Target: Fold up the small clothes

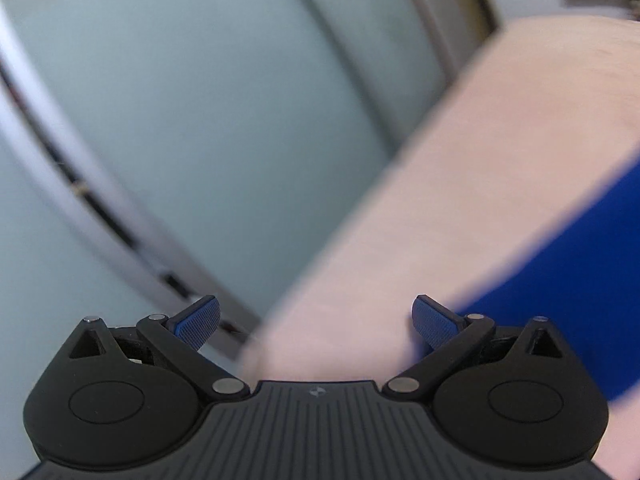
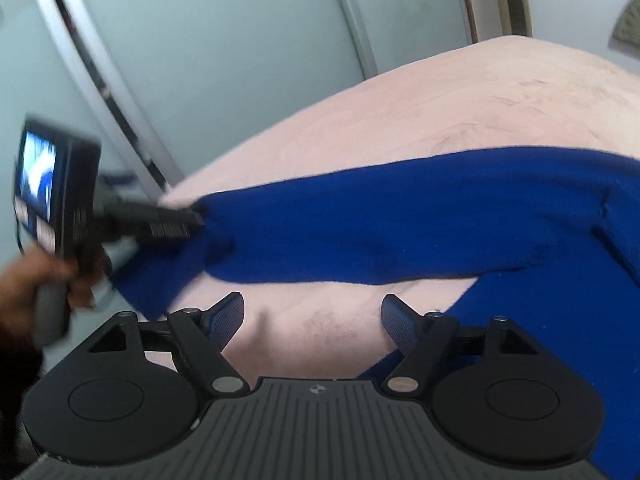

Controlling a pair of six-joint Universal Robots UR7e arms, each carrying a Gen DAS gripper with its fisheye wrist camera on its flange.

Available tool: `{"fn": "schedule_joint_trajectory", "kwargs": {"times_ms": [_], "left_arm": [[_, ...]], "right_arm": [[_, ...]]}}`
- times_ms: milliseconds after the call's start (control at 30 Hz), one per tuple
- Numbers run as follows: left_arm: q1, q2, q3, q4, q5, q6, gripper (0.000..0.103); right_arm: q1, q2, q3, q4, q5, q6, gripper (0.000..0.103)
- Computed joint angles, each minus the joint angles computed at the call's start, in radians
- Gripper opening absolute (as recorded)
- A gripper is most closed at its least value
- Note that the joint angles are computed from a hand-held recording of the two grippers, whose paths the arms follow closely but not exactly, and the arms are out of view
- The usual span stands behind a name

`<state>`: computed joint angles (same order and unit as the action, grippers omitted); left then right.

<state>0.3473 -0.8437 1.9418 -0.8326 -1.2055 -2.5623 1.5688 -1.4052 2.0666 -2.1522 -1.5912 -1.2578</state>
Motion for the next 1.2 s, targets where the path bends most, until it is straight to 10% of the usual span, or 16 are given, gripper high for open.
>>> {"fn": "schedule_joint_trajectory", "kwargs": {"times_ms": [300, 533, 833, 1200], "left_arm": [[-0.083, -0.066, 0.002, -0.006, 0.01, -0.065, 0.103], [-0.223, -0.155, 0.033, -0.307, 0.129, 0.013, 0.103], [-0.314, -0.311, 0.43, -0.914, 0.38, -0.487, 0.103], [-0.322, -0.223, 0.379, -0.629, 0.27, -1.024, 0.089]], "right_arm": [[0.02, -0.047, 0.078, -0.12, 0.016, -0.14, 0.079], [0.029, -0.03, 0.103, -0.221, 0.015, -0.196, 0.079], [-0.005, -0.032, 0.073, -0.222, 0.049, -0.116, 0.08], [-0.032, -0.023, 0.094, -0.261, 0.058, -0.104, 0.084]]}}
